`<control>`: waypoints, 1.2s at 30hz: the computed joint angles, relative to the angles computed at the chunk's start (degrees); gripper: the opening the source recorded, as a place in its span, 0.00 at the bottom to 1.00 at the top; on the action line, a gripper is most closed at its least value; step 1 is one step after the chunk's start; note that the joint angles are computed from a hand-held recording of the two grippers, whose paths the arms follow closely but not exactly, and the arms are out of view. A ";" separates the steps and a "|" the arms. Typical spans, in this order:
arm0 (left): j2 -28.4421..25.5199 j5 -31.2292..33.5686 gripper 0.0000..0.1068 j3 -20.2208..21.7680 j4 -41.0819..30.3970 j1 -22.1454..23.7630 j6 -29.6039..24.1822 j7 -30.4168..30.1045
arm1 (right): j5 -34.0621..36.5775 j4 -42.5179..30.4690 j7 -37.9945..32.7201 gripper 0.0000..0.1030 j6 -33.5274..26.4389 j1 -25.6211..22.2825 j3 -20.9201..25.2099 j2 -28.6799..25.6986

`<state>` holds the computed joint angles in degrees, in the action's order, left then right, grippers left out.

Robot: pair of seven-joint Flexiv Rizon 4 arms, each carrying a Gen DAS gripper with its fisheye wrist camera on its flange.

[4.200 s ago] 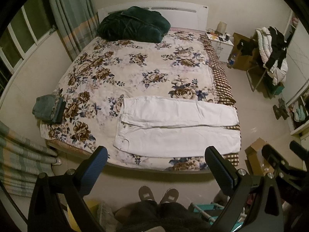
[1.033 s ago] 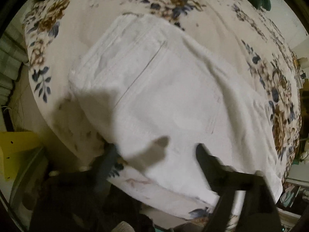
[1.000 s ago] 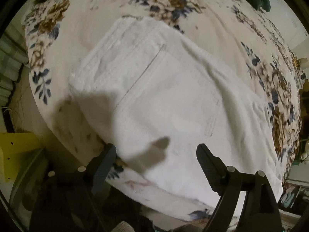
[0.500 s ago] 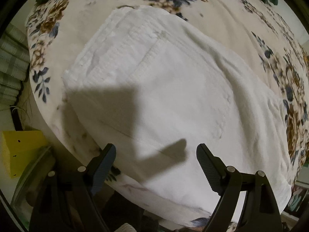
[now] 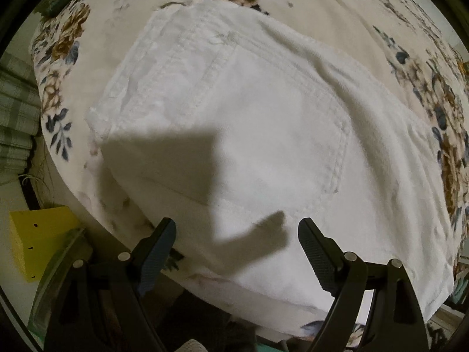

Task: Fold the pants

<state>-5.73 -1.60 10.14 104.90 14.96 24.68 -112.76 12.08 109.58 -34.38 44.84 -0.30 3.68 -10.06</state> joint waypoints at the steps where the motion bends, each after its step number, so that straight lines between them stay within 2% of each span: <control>1: 0.03 0.67 0.80 -0.19 -0.76 -0.17 -0.44 0.04 | 0.21 -0.53 -0.49 0.46 -0.16 0.42 0.55 0.54; 2: 0.13 1.15 0.80 -0.22 -1.26 -0.22 -0.84 0.33 | 0.81 -2.14 -1.90 0.49 -1.61 0.99 1.22 0.49; 5: -0.26 1.33 0.80 -1.32 -3.28 -1.22 -0.49 0.93 | 3.71 -9.13 -7.99 0.50 -8.17 3.63 3.70 -1.57; 8: -3.84 1.12 0.80 -3.26 -8.20 -2.71 -0.23 3.40 | 5.82 -19.32 -13.71 0.50 -16.54 7.72 6.45 -7.76; 11: -9.23 0.41 0.80 -4.63 -14.79 -3.97 -0.69 5.27 | 6.98 -29.01 -18.73 0.50 -18.96 12.19 9.02 -15.35; 14: -16.26 -1.63 0.80 -5.59 -23.03 -4.26 -2.23 8.26 | 10.11 -38.77 -15.42 0.50 -22.49 14.98 10.32 -23.27; 16: -21.40 -1.13 0.80 -5.71 -29.26 -4.95 -4.83 9.35 | 12.69 -41.99 -11.19 0.49 -22.66 15.42 10.61 -26.64; 17: -24.12 -1.33 0.80 -5.92 -32.35 -5.17 -6.09 9.92 | 12.99 -42.85 -8.61 0.41 -22.66 15.97 10.45 -27.86; 19: -28.71 0.67 0.80 -5.18 -38.29 -6.44 -8.94 9.99 | 9.56 -44.94 -4.14 0.35 -23.69 17.91 8.76 -30.05; 21: -32.48 0.93 0.85 -4.86 -42.65 -6.62 -10.21 10.10 | 9.10 -44.81 -2.58 0.34 -22.37 17.77 8.85 -30.89; 25: -34.71 -0.20 0.91 -4.91 -44.78 -6.59 -10.29 10.03 | 9.64 -43.43 -0.21 0.35 -19.86 16.84 9.75 -30.61; 29: -32.35 -1.29 0.91 -4.75 -42.12 -5.73 -9.30 11.38 | 10.78 -40.74 -1.45 0.37 -13.21 16.03 10.58 -28.99; 32: -32.55 -0.50 0.91 -4.42 -42.40 -6.08 -9.41 11.91 | 13.41 -38.34 -3.81 0.37 -5.45 14.89 11.84 -28.31; 34: -33.16 -0.53 0.91 -4.63 -42.97 -5.98 -9.67 12.33 | 13.76 -39.52 -7.42 0.37 0.06 14.84 12.44 -29.22; 36: -31.89 0.30 0.91 -4.20 -41.62 -7.03 -9.05 11.88 | 12.35 -41.35 -9.10 0.37 -1.97 14.09 12.63 -29.36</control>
<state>-37.62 -1.30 5.93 63.28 7.93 15.63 -100.88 24.43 68.23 -43.47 42.87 13.79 16.31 -39.42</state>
